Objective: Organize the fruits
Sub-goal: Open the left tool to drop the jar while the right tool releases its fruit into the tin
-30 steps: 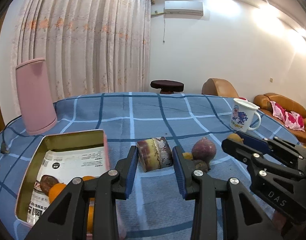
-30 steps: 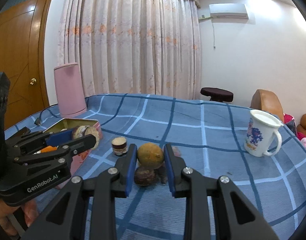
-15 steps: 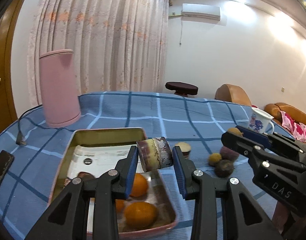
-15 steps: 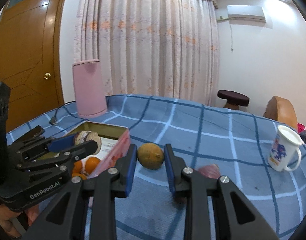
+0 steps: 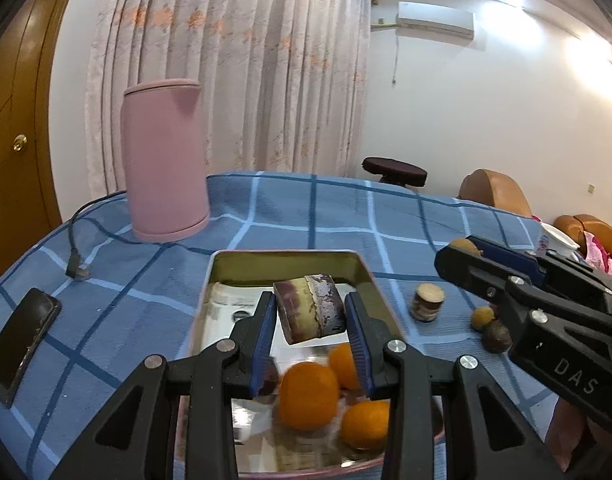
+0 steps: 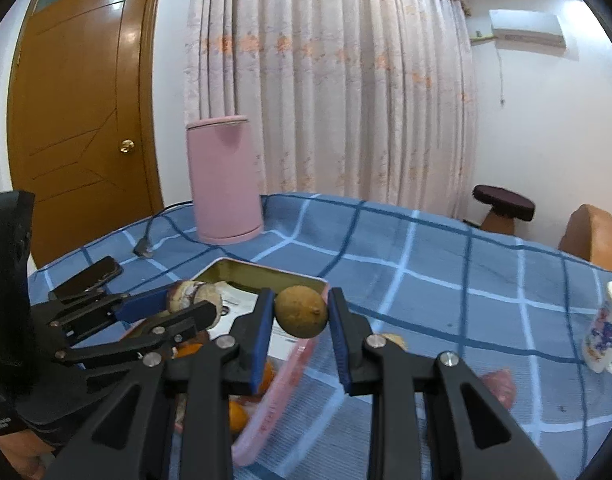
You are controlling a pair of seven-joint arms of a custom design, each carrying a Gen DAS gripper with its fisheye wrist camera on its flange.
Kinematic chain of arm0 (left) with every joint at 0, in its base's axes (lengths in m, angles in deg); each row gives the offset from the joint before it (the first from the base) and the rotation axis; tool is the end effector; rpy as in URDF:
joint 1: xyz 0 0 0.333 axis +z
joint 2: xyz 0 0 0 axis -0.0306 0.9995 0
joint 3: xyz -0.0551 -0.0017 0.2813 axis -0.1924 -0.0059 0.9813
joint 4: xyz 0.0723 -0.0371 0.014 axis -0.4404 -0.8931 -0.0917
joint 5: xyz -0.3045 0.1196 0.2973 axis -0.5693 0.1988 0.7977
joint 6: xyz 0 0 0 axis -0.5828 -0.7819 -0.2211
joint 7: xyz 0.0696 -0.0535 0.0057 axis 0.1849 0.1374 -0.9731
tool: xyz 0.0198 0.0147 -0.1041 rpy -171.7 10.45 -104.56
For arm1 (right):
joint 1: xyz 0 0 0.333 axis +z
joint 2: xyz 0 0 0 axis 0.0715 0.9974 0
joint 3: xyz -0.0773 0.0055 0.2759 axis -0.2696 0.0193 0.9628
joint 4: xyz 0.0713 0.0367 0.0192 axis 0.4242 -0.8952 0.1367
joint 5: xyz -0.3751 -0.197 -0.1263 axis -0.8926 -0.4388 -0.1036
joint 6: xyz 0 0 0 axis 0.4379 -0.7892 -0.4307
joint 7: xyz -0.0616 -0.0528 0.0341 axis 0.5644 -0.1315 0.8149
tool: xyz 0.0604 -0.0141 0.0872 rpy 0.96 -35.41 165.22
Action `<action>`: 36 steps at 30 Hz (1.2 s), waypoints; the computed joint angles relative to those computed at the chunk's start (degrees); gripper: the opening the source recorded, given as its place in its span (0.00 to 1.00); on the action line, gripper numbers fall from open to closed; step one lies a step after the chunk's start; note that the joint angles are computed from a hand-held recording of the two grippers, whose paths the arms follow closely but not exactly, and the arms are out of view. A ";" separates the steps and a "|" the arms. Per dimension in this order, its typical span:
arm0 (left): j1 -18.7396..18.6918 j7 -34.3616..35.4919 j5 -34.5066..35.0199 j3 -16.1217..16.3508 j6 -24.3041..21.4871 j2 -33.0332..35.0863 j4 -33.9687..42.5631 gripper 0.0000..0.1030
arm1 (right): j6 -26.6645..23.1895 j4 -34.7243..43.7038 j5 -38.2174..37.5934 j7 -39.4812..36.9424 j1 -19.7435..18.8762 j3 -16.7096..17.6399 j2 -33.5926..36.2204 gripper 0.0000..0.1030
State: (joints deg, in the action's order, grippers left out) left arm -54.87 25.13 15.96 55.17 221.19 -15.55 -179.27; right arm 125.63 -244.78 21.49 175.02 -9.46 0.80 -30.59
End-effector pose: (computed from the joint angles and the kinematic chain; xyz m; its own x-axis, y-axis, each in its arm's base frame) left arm 0.4345 -0.2191 0.4504 -0.5336 -0.8389 0.1075 -0.4435 0.1694 -0.8801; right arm 0.4035 0.1392 0.4616 -0.0127 -0.9999 0.0068 -0.4271 -0.0007 -0.9042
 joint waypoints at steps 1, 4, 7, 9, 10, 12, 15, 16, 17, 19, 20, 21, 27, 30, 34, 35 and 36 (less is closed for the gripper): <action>0.20 0.01 0.01 0.10 -0.27 0.04 0.07 0.36 | 0.22 0.65 -0.07 -0.07 -0.27 0.36 1.08 0.29; -0.35 0.68 -0.51 1.53 -0.95 0.26 0.39 0.36 | 0.58 2.30 -0.23 -0.49 -0.68 1.17 4.02 0.29; -1.67 2.15 -1.63 3.39 -2.00 0.65 0.96 0.36 | 0.47 3.61 -0.42 -1.10 -0.76 1.67 6.48 0.30; -1.44 3.22 -3.08 3.25 -2.50 0.94 1.18 0.36 | 0.04 4.62 -0.62 -1.45 -0.85 1.82 8.35 0.30; -1.54 3.77 -3.84 3.43 -2.86 1.23 1.45 0.36 | -0.23 5.06 -0.75 -1.63 -0.69 1.56 9.19 0.30; -3.63 5.34 -5.40 5.77 -4.06 0.91 1.97 0.36 | -0.55 5.98 -1.01 -1.69 -0.64 1.12 11.17 0.30; -2.56 6.89 -7.42 4.73 -4.18 1.27 2.13 0.36 | -0.68 6.78 -1.46 -1.45 -0.62 0.68 12.96 0.30; -3.19 7.67 -8.13 5.36 -4.60 1.12 2.27 0.36 | -0.65 6.87 -1.63 -1.50 -0.30 0.32 13.39 0.30; -3.14 8.27 -8.79 5.20 -4.86 0.98 2.22 0.36 | -0.67 7.00 -1.82 -1.51 -0.22 0.24 13.71 0.30; -2.56 9.28 -10.08 4.32 -5.17 1.18 2.32 0.36 | -0.87 7.20 -2.20 -1.46 -0.21 0.24 14.19 0.30; -2.53 9.90 -10.72 4.16 -5.42 1.22 2.41 0.36 | -0.92 7.24 -2.27 -1.56 0.35 -0.44 14.47 0.30; -2.88 10.65 -11.39 4.41 -5.73 1.27 2.61 0.36 | -0.76 7.15 -2.34 -1.66 0.81 -1.05 14.61 0.30; -2.31 14.00 -15.42 3.10 -7.94 2.36 3.85 0.36 | -2.08 7.37 -2.79 -3.17 4.69 -5.17 15.82 0.30; -1.30 15.44 -17.24 1.78 -8.95 2.86 4.31 0.36 | -2.26 7.08 -2.39 -4.33 7.92 -8.61 16.39 0.30; 0.80 16.94 -19.63 -0.63 -9.25 3.13 4.29 0.36 | -2.75 6.57 -1.52 -4.55 9.55 -10.42 16.17 0.43; 1.17 17.30 -20.33 -1.07 -9.39 3.20 4.38 0.36 | -2.36 6.21 -1.24 -4.37 9.76 -10.78 15.93 0.49; 1.09 18.02 -21.09 -1.06 -9.52 3.01 4.29 0.37 | -1.42 5.75 -0.93 -4.68 10.59 -11.75 15.82 0.50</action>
State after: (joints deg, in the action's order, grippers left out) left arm -53.77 43.15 -5.13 54.12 211.67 -12.54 -174.98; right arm 124.22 -239.03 20.56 170.34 1.14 -10.94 -14.76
